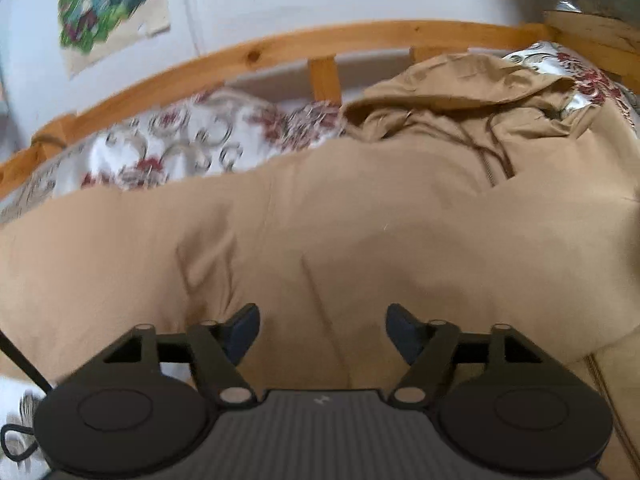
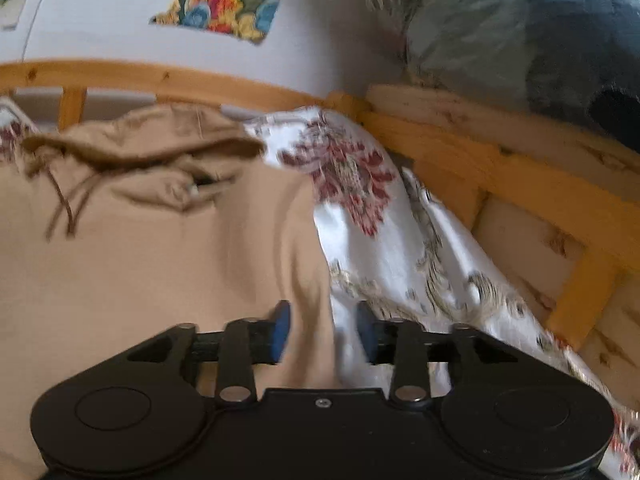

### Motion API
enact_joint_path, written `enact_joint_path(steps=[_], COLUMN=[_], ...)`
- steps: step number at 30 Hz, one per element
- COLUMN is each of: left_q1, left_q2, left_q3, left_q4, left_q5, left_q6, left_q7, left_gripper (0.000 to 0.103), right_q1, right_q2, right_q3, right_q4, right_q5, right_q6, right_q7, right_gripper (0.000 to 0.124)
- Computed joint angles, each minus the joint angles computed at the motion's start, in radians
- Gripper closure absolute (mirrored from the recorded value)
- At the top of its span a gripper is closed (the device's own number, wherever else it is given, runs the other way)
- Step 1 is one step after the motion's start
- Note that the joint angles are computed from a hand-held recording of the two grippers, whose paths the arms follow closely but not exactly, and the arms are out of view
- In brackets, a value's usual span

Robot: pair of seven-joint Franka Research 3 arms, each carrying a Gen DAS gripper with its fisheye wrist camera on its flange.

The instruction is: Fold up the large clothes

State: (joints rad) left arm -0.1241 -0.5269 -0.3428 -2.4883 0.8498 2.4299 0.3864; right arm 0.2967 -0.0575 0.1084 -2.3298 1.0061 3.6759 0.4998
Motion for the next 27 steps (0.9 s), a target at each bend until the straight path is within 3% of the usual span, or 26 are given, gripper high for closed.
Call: enact_joint_path(steps=[2,4,9,11,13,15,17,20,22,24,25,27], left_q1=[0.008,0.005,-0.02,-0.024,-0.032,-0.03,-0.025,-0.024,-0.028,-0.03,-0.029,-0.028], left_q2=[0.047,0.097,0.121,0.12,0.113,0.109,0.113,0.096,0.096,0.095,0.093,0.09], left_q3=[-0.017,-0.023,-0.004,0.002,0.014,0.017,0.009,0.014,0.018,0.018,0.014,0.013], left_q4=[0.039,0.072,0.067,0.06,0.057,0.049,0.047,0.024,0.028,0.032,0.031,0.03], left_q5=[0.019,0.033,0.062,0.077,0.063,0.058,0.065,0.08,0.075,0.072,0.075,0.068], left_q6=[-0.029,-0.069,-0.085,-0.081,-0.078,-0.071,-0.108,-0.107,-0.113,-0.122,-0.133,-0.157], left_q7=[0.017,0.042,0.018,0.016,0.021,-0.003,-0.007,-0.027,-0.011,0.004,0.004,0.0], left_gripper=[0.028,0.028,0.028,0.027,0.028,0.029,0.032,0.033,0.033,0.033,0.033,0.033], right_q1=[0.003,0.008,0.077,0.073,0.079,-0.035,-0.064,0.017,0.082,0.058,0.062,0.057], right_q2=[0.043,0.107,0.3,0.346,0.321,0.225,0.19,0.222,0.306,0.393,0.429,0.445], right_q3=[0.003,-0.009,-0.078,-0.08,-0.096,-0.008,0.004,-0.076,-0.129,-0.102,-0.104,-0.086], right_q4=[0.059,0.124,0.413,0.494,0.446,0.297,0.24,0.327,0.494,0.654,0.699,0.702], right_q5=[-0.01,-0.054,0.249,0.358,0.273,0.01,-0.121,0.017,0.299,0.553,0.597,0.545], right_q6=[0.012,0.025,0.002,-0.013,-0.032,-0.048,-0.007,-0.022,-0.038,-0.043,-0.028,0.008], right_q7=[-0.037,-0.046,-0.446,-0.538,-0.402,-0.058,0.093,-0.088,-0.413,-0.729,-0.81,-0.791], right_gripper=[0.066,0.065,0.063,0.054,0.056,0.056,0.049,0.048,0.049,0.049,0.048,0.048])
